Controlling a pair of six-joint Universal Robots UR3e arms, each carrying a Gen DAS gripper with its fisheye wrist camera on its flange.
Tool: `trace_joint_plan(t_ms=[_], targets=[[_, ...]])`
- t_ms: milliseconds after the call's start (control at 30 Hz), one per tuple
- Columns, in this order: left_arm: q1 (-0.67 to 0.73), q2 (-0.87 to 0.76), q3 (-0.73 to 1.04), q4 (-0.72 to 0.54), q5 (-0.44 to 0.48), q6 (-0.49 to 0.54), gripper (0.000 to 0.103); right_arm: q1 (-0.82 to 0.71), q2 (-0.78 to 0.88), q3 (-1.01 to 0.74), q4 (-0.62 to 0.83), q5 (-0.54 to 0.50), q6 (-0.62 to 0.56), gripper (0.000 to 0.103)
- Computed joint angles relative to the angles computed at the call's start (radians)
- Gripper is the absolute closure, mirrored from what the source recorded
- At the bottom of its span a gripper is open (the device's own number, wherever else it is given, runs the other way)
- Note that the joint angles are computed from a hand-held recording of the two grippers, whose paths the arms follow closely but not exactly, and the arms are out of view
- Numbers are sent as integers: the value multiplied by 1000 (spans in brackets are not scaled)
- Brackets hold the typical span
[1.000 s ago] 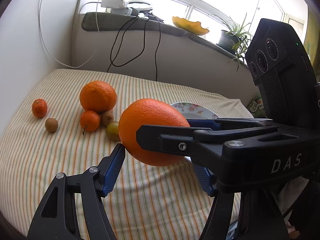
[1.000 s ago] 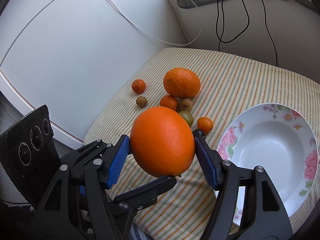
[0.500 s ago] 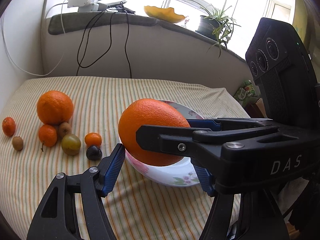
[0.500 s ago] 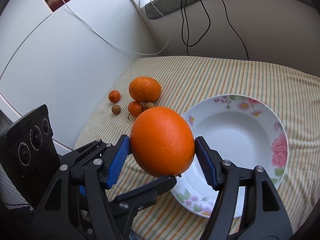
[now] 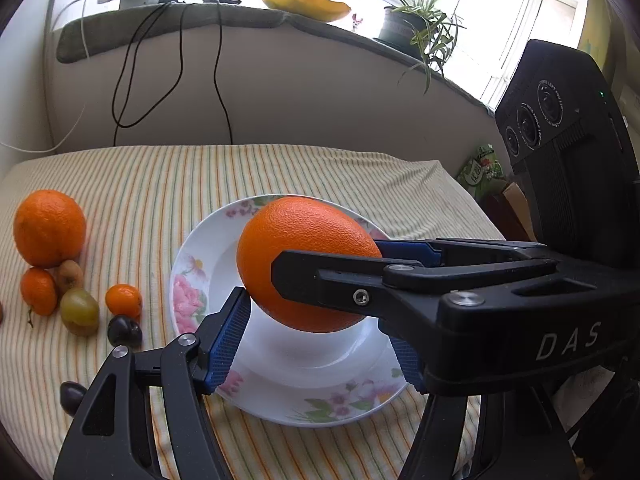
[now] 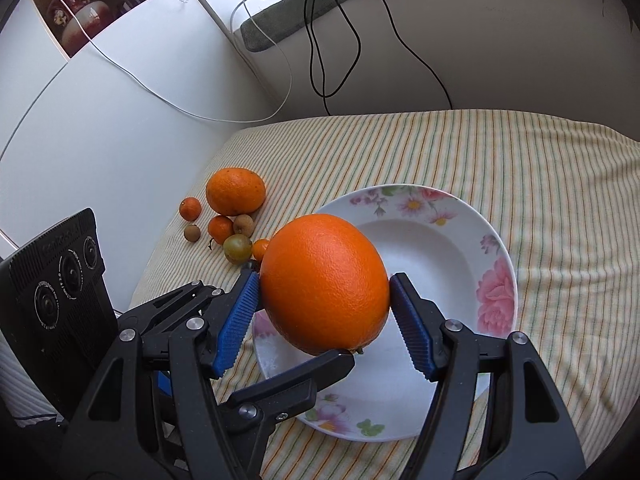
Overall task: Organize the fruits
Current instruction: 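Lift the oval orange with the right gripper and carry it over the floral plate, then lower the oval orange onto the plate and open the right gripper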
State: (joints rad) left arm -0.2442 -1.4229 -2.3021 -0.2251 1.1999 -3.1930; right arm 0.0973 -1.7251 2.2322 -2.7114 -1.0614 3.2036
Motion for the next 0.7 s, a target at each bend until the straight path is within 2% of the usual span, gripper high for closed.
trace_joint_plan(t_ms=[467,700], targets=[[-55,-114,78,15,47,1,36,-44,41,22,-29,-4,-2,33],[-97,-186,143,22,85,-4,36,-33,52,18,-33,-47,2,33]])
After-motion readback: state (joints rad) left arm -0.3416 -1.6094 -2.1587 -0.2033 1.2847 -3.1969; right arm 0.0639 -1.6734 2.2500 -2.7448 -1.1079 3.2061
